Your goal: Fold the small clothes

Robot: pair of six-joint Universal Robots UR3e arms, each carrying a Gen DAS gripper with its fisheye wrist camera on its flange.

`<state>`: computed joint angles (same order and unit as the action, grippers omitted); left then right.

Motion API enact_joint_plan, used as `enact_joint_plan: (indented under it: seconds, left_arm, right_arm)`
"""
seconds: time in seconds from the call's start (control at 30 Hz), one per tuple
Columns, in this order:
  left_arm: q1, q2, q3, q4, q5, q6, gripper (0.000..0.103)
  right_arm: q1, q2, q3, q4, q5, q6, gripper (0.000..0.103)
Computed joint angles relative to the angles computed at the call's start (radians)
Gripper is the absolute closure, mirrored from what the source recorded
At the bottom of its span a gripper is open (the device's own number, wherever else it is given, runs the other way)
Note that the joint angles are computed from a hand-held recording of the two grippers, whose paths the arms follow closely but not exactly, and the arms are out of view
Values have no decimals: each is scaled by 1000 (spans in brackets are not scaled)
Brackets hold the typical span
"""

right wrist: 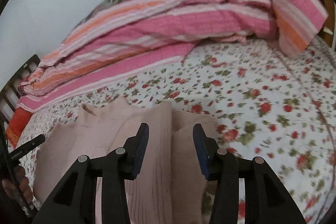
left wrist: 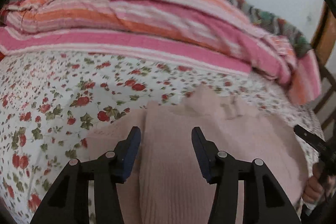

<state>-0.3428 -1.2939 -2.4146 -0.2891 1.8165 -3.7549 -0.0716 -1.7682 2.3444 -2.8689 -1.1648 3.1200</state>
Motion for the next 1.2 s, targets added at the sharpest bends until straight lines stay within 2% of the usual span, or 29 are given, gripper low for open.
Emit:
enact_joint_plan:
  seconds: [0.03,0.1,0.13,0.17,0.2,0.23,0.27,0.3,0.37,0.4,0.47,0.57,0.67,0.77,0.8,0.9,1.0,1.03,1.07,1.13,1.2]
  left_arm:
    - [9,-13,-3,4,3,-3,59]
    - [-1,-76,7,14,62,-26,71]
    - [9,-87,1,30,56,-18,75]
    - [28,-88,-20,61,35,-8,90]
    - [45,-78,-42,85,22,-3,95]
    - [68,-53,-78,126,-3,3,96]
    - [101,1,-132,172,-37,15,96]
    - [109,29,-147,166,-26,19,96]
    - [107,61,-175,161,-2,7,96]
    - [125,63,-189,169,-29,11,96]
    - [123,35,-186,161,-27,15,96]
    - [127,73,-174,119,-42,28,92]
    - [117,138,-128,17,-37,37,91]
    - [74,109,-62,4,2,52,88]
    - [67,91,-41,7,-1,61,84]
    - [36,-4,5,66,-10,81,77]
    - [-18,-169,44,113,67,86,74]
    - [-17,-214,43,119,79,80,74]
    - [-4,-243,7,190,58,89,74]
    - [2,-243,-33,274,49,91,74]
    - [-10,-263,-15,269,66,84,73]
  right_arm:
    - [26,52,-37,9,-25,9,59]
    - [62,123,-88,23,-66,15,59]
    - [76,148,-105,24,-80,19,59]
    - [89,169,-118,20,-95,22,64]
    - [100,188,-130,8,-106,20,78]
    - [91,194,-128,-1,-76,5,91]
    - [66,186,-117,1,-14,-18,97]
    - [46,174,-99,-15,28,-25,97]
    - [32,153,-63,-67,37,-31,97]
    - [42,165,-73,-58,14,-37,97]
    - [93,231,-143,18,-78,-22,97]
    - [105,213,-166,70,-105,-34,96]
    - [115,156,-190,112,-122,-14,84]
    - [175,137,-224,77,-181,25,68]
    - [197,140,-238,76,-196,32,67]
    - [283,211,-299,48,-213,39,66]
    - [371,331,-337,-25,-320,41,66]
    - [386,382,-345,-44,-360,46,66]
    - [382,411,-347,-41,-364,55,66]
    - [312,417,-296,-72,-264,74,66]
    - [295,407,-279,-92,-240,76,66]
